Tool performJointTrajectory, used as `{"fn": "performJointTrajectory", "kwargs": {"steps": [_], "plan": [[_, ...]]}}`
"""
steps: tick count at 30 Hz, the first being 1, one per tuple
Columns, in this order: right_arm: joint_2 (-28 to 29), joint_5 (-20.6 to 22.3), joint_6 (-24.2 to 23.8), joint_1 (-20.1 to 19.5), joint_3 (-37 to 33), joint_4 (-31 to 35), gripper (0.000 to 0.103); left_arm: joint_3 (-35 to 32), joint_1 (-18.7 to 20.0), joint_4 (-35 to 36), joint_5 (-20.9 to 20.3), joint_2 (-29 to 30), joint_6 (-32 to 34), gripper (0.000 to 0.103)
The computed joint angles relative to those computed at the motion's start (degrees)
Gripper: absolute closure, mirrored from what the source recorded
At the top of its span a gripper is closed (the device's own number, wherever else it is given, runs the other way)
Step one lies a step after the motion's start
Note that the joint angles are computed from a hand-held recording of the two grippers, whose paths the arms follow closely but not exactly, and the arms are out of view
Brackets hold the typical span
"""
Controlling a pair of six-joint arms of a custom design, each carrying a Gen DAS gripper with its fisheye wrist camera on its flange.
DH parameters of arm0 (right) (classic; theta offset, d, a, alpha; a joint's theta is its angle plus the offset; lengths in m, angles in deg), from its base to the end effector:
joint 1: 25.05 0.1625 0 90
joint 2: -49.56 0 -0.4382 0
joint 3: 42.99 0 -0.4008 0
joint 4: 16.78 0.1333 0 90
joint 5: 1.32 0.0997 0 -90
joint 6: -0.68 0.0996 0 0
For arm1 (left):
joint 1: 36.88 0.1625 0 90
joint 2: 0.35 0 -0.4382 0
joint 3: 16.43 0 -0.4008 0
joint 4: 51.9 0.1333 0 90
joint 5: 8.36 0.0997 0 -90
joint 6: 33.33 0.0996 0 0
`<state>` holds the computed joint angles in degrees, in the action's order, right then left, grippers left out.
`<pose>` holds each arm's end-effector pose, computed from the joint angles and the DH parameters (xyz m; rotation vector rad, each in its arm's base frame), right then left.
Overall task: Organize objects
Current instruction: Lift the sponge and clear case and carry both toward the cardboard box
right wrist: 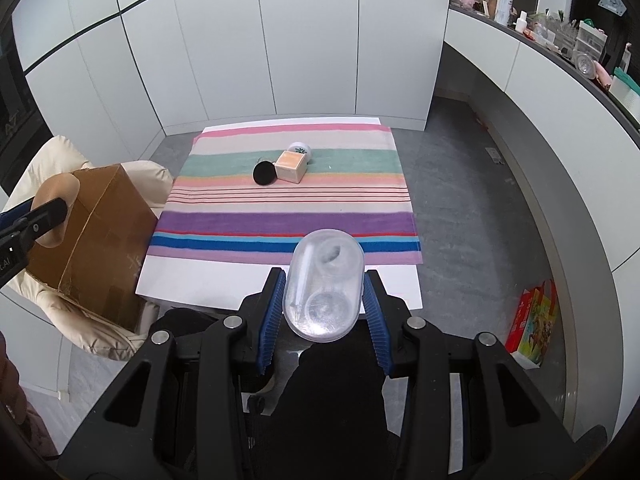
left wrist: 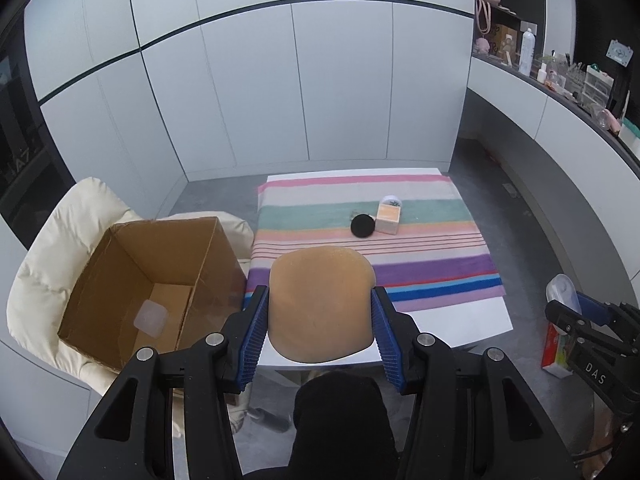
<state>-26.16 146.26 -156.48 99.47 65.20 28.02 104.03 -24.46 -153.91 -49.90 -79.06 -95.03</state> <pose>0.2450 -0.2693 0.2979 0.0910 -2.2335 0.8068 -0.3836 -0.2973 0.2185 0.5835 2.2155 -0.7497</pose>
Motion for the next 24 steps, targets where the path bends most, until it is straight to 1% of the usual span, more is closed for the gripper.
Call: {"fn": "performJointTrajectory", "kwargs": {"steps": [7,12,16,24], "plan": [[2.66,-0.62,-1.30,-0.46,-1.20,-0.32,0.062,1.00,1.40,0.79,0.60,-1.66,-1.05,0.052],[6.02,-2.56,-3.33,0.22,-2.83,-0.61,0.062,1.88,2.01,4.37,0.51,-4.13,-4.15,0.052],[8.92,-4.14,-5.89,1.23,-4.73,-1.68,0.062,2.21,2.10,10.52,0.89,-6.82,-9.02,0.052],[16.46,-9.02,-11.74,3.68,-9.81,-3.62,0.062,2.47,2.15,26.93,1.19,-14.30,-21.69,0.051]]}}
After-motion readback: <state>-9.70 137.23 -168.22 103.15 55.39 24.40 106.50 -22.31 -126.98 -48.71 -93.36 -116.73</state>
